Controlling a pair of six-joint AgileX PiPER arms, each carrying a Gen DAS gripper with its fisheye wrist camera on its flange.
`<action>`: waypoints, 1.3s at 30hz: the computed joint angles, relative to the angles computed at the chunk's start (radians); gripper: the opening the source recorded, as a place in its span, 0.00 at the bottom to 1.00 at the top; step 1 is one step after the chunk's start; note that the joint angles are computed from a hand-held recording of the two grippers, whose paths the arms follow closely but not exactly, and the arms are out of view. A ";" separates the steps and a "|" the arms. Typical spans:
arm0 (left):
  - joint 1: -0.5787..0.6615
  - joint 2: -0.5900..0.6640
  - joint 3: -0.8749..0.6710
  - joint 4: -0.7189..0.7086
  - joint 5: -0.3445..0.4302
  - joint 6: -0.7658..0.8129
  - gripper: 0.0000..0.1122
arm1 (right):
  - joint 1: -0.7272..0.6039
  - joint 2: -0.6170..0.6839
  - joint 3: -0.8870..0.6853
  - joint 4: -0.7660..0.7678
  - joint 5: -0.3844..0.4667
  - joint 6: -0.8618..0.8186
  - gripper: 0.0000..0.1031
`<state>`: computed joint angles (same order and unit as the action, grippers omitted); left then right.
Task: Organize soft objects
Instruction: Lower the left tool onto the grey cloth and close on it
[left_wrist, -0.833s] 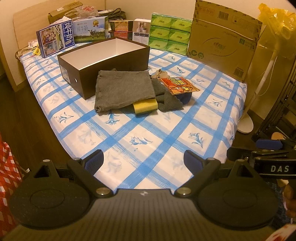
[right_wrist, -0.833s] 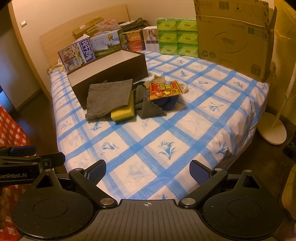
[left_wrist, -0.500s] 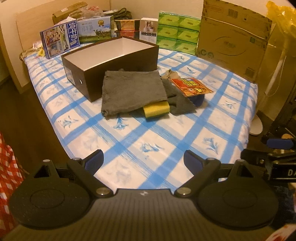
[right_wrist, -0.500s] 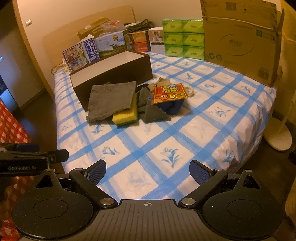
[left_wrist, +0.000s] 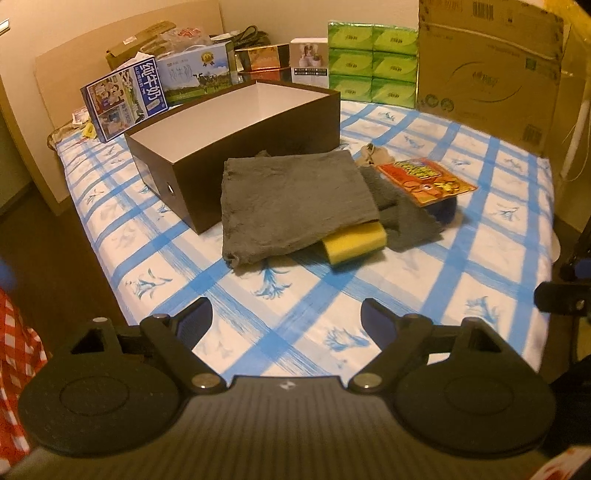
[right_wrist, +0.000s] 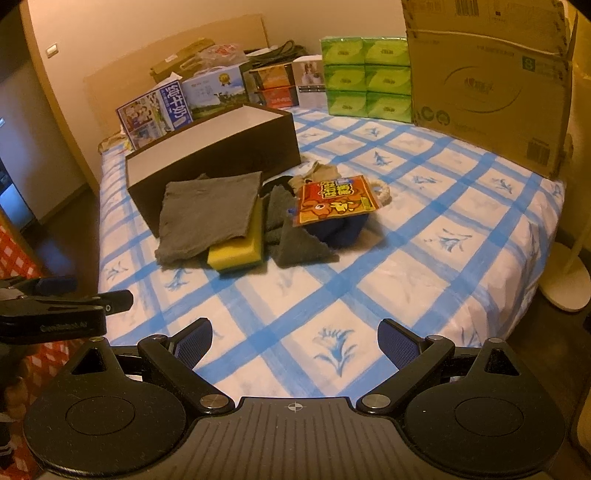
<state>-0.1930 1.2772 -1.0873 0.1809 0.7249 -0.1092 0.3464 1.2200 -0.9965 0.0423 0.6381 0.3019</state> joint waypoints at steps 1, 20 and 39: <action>0.004 0.016 0.000 0.005 -0.017 0.003 0.76 | -0.004 0.015 -0.006 0.007 -0.010 -0.008 0.93; 0.017 0.318 -0.021 0.271 -0.314 -0.006 0.67 | -0.051 0.352 -0.188 0.151 -0.134 -0.108 0.84; 0.000 0.559 -0.045 1.367 -0.496 -0.801 0.20 | -0.106 0.469 -0.240 0.128 -0.114 -0.059 0.84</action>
<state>-0.1929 1.8365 -1.1320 1.5475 0.2287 -0.9097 0.2404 1.6886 -1.2365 0.1705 0.5244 0.2425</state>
